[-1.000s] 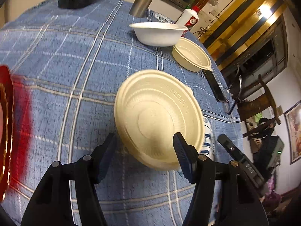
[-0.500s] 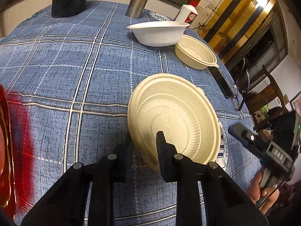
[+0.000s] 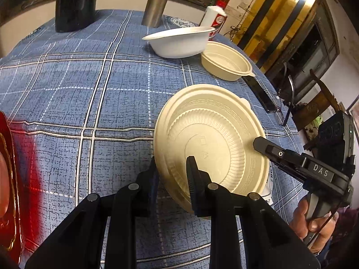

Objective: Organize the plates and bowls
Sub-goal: 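Lift the beige bowl with the right gripper and carry it toward the plates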

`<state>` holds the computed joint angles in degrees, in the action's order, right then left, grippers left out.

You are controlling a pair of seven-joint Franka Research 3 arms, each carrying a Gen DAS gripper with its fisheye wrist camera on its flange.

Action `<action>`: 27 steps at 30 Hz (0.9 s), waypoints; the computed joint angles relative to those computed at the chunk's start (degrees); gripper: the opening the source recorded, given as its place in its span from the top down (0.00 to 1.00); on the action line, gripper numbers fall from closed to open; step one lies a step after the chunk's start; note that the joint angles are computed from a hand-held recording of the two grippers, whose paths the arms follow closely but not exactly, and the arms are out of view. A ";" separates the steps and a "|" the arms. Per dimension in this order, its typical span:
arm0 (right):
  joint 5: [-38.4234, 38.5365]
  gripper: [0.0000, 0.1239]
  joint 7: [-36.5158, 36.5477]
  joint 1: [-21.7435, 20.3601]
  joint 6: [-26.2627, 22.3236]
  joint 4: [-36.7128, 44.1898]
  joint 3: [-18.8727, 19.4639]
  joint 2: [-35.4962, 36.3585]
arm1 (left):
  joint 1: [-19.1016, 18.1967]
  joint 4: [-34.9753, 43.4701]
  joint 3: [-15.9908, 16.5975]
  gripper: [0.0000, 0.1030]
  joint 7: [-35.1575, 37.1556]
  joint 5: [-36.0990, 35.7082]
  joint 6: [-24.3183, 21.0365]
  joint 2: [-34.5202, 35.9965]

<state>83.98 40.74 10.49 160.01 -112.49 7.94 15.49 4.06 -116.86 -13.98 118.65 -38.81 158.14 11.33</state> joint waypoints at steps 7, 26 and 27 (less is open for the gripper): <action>5.02 0.92 -3.61 0.28 -0.51 -3.50 -0.60 -3.91 | -1.06 -2.88 0.11 0.79 1.57 -0.05 2.20 -2.67; 7.41 0.92 -6.75 3.09 -0.52 -7.00 -2.44 -8.81 | -3.82 -6.71 2.33 0.79 8.45 -6.29 5.46 -7.17; 7.26 0.92 -6.78 3.26 -0.36 -6.96 -2.43 -8.84 | -3.88 -6.84 2.50 0.79 9.07 -6.91 5.48 -7.37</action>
<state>91.24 33.96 13.74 159.66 -119.46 5.51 6.65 0.18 -123.70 -11.48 127.71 -45.72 163.62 3.97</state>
